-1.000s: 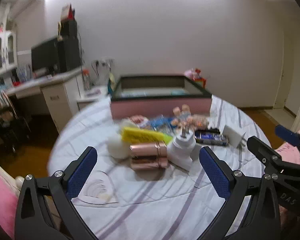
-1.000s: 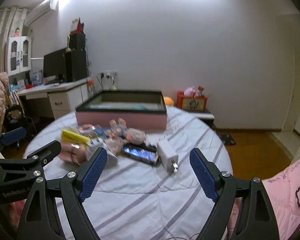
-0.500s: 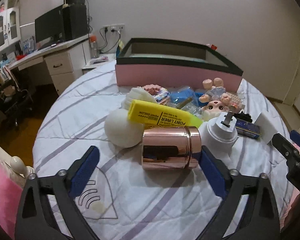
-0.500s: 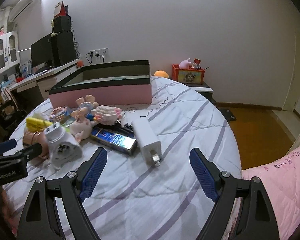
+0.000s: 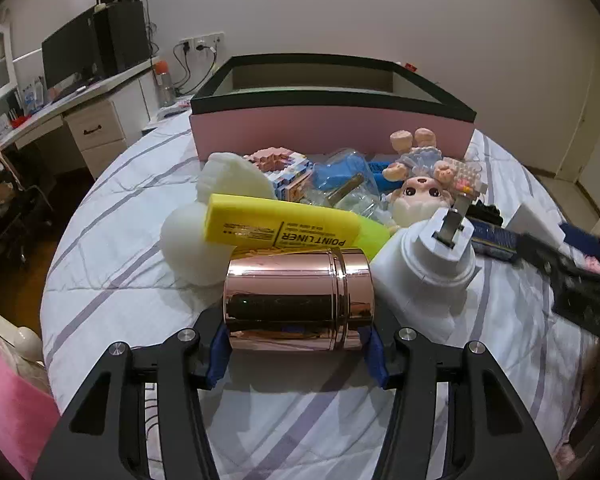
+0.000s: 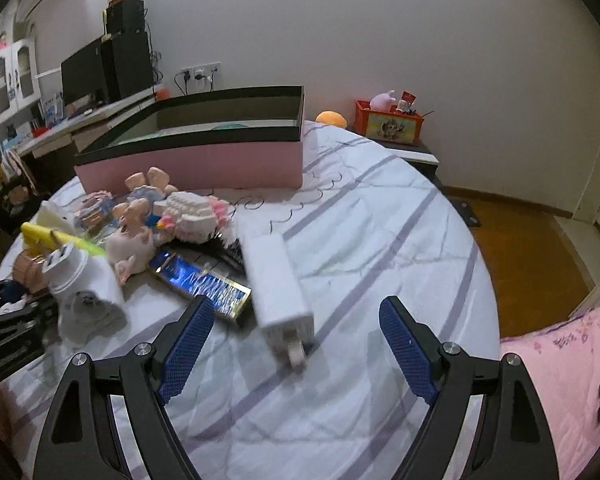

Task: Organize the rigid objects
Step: 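Grasp the white charger with right tool while left tool holds the cylinder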

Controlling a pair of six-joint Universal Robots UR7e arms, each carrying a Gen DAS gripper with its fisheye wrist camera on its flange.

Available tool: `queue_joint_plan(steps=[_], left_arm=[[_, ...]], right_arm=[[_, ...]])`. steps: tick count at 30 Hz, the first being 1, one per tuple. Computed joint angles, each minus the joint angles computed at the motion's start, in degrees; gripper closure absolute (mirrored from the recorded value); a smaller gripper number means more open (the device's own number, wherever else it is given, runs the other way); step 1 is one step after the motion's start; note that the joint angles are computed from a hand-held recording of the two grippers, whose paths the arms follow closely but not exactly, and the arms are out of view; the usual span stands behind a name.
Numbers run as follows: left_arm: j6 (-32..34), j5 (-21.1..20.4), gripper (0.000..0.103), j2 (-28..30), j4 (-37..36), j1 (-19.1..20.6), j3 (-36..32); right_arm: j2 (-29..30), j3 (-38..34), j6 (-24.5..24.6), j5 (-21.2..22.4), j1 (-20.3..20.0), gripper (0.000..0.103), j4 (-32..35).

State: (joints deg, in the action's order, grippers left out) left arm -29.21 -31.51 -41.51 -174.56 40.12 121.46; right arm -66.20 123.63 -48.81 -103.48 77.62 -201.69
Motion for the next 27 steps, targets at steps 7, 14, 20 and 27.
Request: queue_joint_plan(steps=[7, 14, 20, 27], left_arm=[[-0.35, -0.23, 0.048, -0.75, 0.83, -0.2, 0.54], [-0.35, -0.31, 0.048, -1.31, 0.73, -0.93, 1.3], [0.05, -0.75, 0.048, -2.03, -0.18, -1.7, 2.45], [0.51, 0.8, 0.048, -4.02, -3.37, -4.39, 4.9]], right_arm=[[0.33, -3.58, 3.94, -0.5, 0.08, 0.03, 6.21], [-0.56, -2.91, 4.46, -0.56, 0.21, 0.077, 6.96], [-1.1, -1.01, 3.82, 0.24, -0.2, 0.08, 4.68], [-4.58, 3.81, 3.02, 4.37, 0.53, 0.08, 0.82]])
